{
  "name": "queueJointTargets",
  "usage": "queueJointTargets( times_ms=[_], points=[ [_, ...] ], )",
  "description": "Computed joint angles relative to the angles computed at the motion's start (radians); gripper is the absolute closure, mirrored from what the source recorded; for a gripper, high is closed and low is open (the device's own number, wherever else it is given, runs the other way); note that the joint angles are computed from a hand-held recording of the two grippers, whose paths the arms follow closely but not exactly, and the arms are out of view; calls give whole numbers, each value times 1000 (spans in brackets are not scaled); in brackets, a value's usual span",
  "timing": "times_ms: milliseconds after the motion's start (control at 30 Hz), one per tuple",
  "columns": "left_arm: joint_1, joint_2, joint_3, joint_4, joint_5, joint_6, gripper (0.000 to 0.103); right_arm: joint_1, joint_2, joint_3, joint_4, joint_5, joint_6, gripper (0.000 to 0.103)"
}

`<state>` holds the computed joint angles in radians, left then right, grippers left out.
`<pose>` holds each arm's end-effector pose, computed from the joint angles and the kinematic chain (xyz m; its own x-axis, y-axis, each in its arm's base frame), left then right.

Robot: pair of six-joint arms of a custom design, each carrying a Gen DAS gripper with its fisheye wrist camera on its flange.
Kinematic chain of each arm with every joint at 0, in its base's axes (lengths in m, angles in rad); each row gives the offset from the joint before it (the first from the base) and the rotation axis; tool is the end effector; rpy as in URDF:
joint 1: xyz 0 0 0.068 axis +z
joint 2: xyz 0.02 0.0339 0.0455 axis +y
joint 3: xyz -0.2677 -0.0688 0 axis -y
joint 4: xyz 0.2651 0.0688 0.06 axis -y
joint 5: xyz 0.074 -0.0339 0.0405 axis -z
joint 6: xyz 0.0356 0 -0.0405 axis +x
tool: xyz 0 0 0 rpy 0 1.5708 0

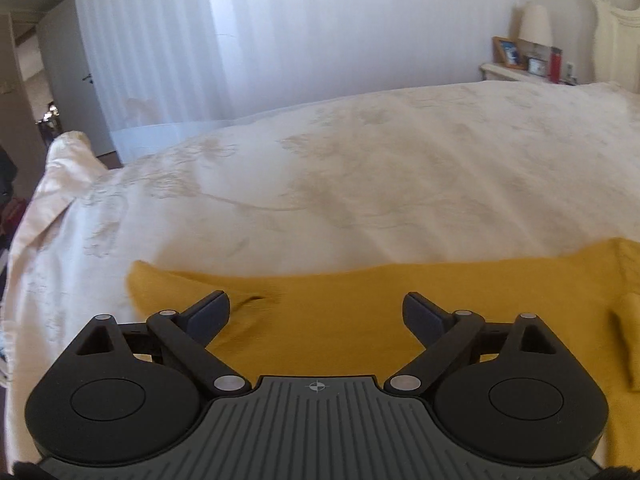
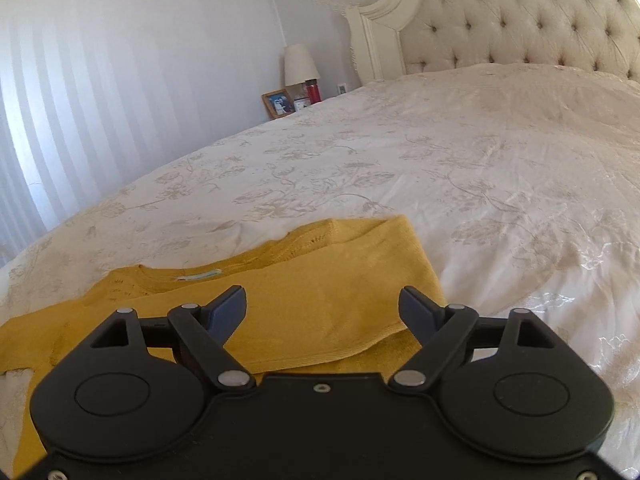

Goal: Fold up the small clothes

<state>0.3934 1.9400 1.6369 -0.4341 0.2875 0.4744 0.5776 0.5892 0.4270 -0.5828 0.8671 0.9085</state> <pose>0.4357 0.1699 0.2686 -0.6317 0.2121 -0.7457 0.1291 0.9772 0.1686 0.1322 0.0537 0.2129 -0.2576 0.4412 -0.8597 0.5194 0.8134 0.2618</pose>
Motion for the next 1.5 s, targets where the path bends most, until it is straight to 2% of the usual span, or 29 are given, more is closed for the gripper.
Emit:
queueJointTargets(
  times_ms=[67,167,267,467,633,667,733,800,833,900,967,1167,1367,1467,1500],
  points=[
    [39,41,51,-12,-7,4,9,6,18,-1,32,-8,-26,18],
    [104,87,99,-24,51,-56,9,-1,58,3,64,-27,-51,18],
    [134,97,80,13,111,-95,9,-11,86,4,88,-48,-65,18],
    [164,139,117,3,253,-205,9,-10,107,2,99,-55,-59,18],
    [169,125,83,75,279,-272,10,-15,142,6,128,-76,-73,18],
    [168,123,79,92,273,-297,14,-9,149,8,130,-74,-73,18],
    [162,162,159,18,243,-340,27,7,160,13,131,-64,-73,18],
    [158,216,267,-96,226,-351,50,22,169,19,130,-53,-78,18],
    [155,237,310,-138,204,-347,56,24,173,20,134,-52,-80,18],
    [151,240,327,-155,169,-332,82,19,174,20,140,-63,-81,18],
    [157,247,348,-176,184,-317,88,12,172,18,146,-71,-82,18],
    [137,216,398,-247,251,-252,89,-1,142,6,159,-82,-72,18],
    [71,112,389,-324,365,-165,89,0,109,-5,162,-85,-66,18],
    [30,37,312,-276,344,-165,87,7,98,-1,140,-79,-51,18],
    [14,18,278,-249,311,-153,83,13,86,-3,132,-75,-45,18]
  ],
)
